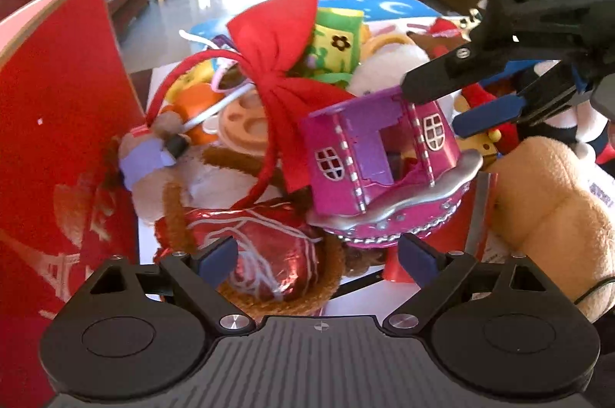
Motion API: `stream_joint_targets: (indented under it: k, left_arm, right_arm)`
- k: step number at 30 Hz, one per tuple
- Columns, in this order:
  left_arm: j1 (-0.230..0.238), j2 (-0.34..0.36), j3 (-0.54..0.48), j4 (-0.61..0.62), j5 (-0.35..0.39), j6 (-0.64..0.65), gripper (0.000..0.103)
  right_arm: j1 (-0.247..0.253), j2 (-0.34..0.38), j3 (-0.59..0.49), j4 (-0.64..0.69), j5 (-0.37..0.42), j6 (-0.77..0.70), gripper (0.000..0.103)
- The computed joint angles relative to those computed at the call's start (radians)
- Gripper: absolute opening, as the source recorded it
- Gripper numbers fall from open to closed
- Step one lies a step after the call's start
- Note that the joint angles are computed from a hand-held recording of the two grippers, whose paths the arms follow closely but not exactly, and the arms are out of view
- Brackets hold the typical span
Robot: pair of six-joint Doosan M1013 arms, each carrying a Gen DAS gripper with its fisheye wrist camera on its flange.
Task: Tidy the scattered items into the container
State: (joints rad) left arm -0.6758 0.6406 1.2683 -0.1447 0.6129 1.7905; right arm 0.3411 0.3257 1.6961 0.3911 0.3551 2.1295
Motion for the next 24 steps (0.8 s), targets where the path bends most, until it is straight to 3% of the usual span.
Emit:
stream_joint_targets:
  k: [8,12,19,21,24]
  left_arm:
    - [0.013,-0.043,0.051,-0.088,-0.020,0.087,0.096]
    - [0.025,-0.079,0.095,-0.168,-0.050,0.143,0.099]
    - [0.029,-0.090,0.118,-0.094,-0.071,0.022,0.101]
    - [0.031,-0.084,0.112,-0.041,-0.057,-0.058,0.099]
    - [0.045,-0.070,0.100,-0.059,-0.017,-0.118,0.091]
  right_arm:
    - [0.002,0.008,-0.021,0.358,0.042,-0.361,0.085]
    - [0.004,0.034,-0.061,0.515,0.115,-0.521,0.086]
    - [0.036,0.098,-0.167,0.506,0.200,-0.580,0.085]
    - [0.049,0.096,-0.174,0.436,0.176,-0.556,0.084]
    - [0.068,0.078,-0.161,0.190,0.122,-0.386,0.084]
